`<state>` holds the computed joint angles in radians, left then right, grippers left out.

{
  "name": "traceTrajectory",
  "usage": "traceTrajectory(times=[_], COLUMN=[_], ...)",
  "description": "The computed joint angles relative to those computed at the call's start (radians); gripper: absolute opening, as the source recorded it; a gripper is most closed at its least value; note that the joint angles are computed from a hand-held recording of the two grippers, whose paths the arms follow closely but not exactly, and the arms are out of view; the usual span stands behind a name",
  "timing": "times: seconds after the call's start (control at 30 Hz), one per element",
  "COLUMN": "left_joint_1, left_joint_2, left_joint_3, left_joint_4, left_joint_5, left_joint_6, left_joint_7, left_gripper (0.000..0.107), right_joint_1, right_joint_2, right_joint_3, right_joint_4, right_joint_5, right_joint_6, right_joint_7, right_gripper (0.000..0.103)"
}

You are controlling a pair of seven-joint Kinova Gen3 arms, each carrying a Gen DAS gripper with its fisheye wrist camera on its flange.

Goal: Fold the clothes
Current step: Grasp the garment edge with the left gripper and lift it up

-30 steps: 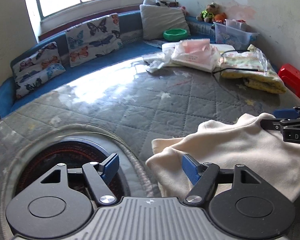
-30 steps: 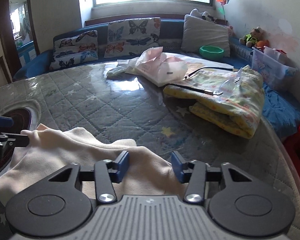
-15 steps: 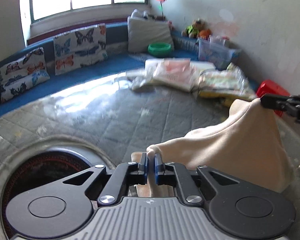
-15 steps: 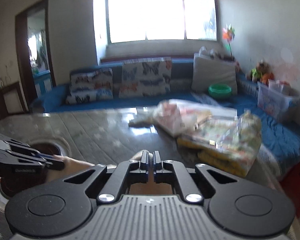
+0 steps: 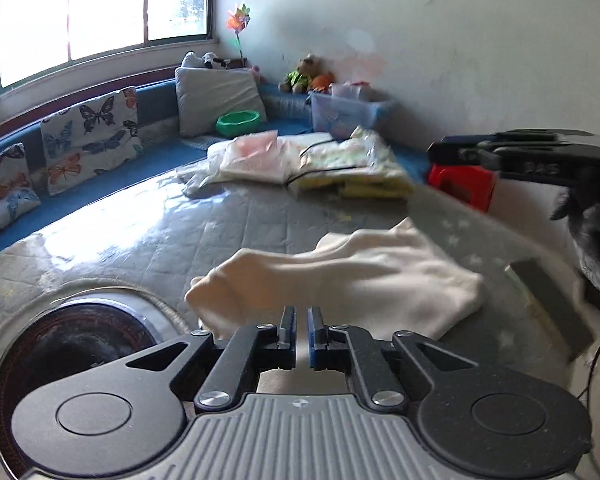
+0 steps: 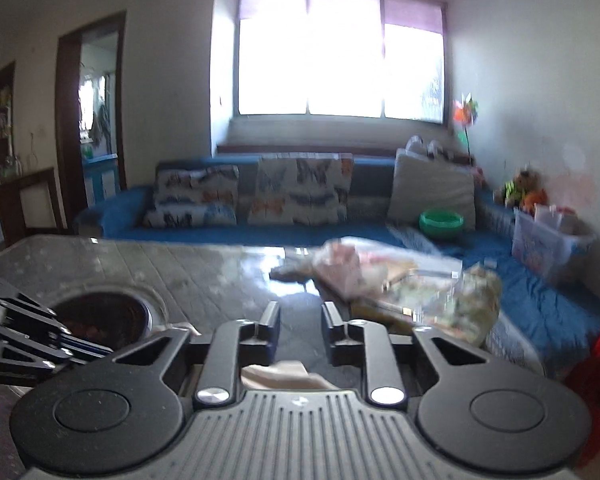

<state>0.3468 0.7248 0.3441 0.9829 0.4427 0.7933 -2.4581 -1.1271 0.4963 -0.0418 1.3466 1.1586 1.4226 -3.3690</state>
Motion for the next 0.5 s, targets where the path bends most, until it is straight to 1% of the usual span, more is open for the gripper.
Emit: traceTrajectory(times=[0.03,0.07,0.1,0.13,0.17,0.2,0.27,0.33,0.37,0.43,0.47,0.5], left_joint_1=[0.019,0.030,0.038,0.056,0.064,0.072,0.091,0.114,0.124,0.137,0.144,0.149], left_joint_2=[0.011,0.022,0.028,0.029,0.034,0.039,0.068,0.107,0.127,0.162,0.177,0.188], left_joint_3=[-0.021,-0.027,-0.029,-0.050,-0.055,-0.060,-0.071,-0.084,-0.091,-0.096,-0.099,-0.103], left_joint_4=[-0.025,-0.044,-0.052,-0.052,-0.056,-0.061,-0.107,-0.180,-0.217,-0.283,-0.311,-0.329], left_joint_5=[-0.009,-0.028,-0.045,-0.045,-0.059,-0.073,-0.103,-0.134,-0.146,-0.163,-0.170,-0.175], left_joint_6=[0.010,0.010,-0.006,-0.038,-0.062,-0.084,-0.093,-0.065,-0.048,-0.008,0.010,0.021], left_joint_7=[0.029,0.060,0.076,0.075,0.081,0.089,0.112,0.148,0.167,0.191,0.200,0.210], left_gripper=[0.008,0.008,0.011,0.020,0.033,0.038,0.048,0.054,0.056,0.056,0.057,0.057], right_joint_1=[0.028,0.055,0.083,0.111,0.130,0.138,0.158,0.188,0.200,0.219,0.231,0.243], right_joint_2=[0.001,0.002,0.003,0.004,0.012,0.024,0.044,0.058,0.059,0.061,0.060,0.054], right_joint_3=[-0.005,-0.009,-0.012,-0.015,-0.013,-0.009,0.003,0.013,0.018,0.029,0.031,0.032], right_joint_4=[0.004,0.010,0.016,0.021,0.018,0.014,-0.004,-0.012,-0.011,-0.006,-0.001,0.014], right_joint_5=[-0.027,-0.053,-0.081,-0.108,-0.127,-0.141,-0.172,-0.214,-0.234,-0.270,-0.291,-0.312], right_joint_6=[-0.028,-0.062,-0.099,-0.139,-0.167,-0.182,-0.212,-0.259,-0.282,-0.321,-0.346,-0.383], right_joint_7=[0.007,0.009,0.017,0.036,0.062,0.083,0.131,0.167,0.184,0.203,0.212,0.213], right_gripper=[0.026,0.030,0.032,0.039,0.042,0.042,0.045,0.050,0.050,0.049,0.046,0.045])
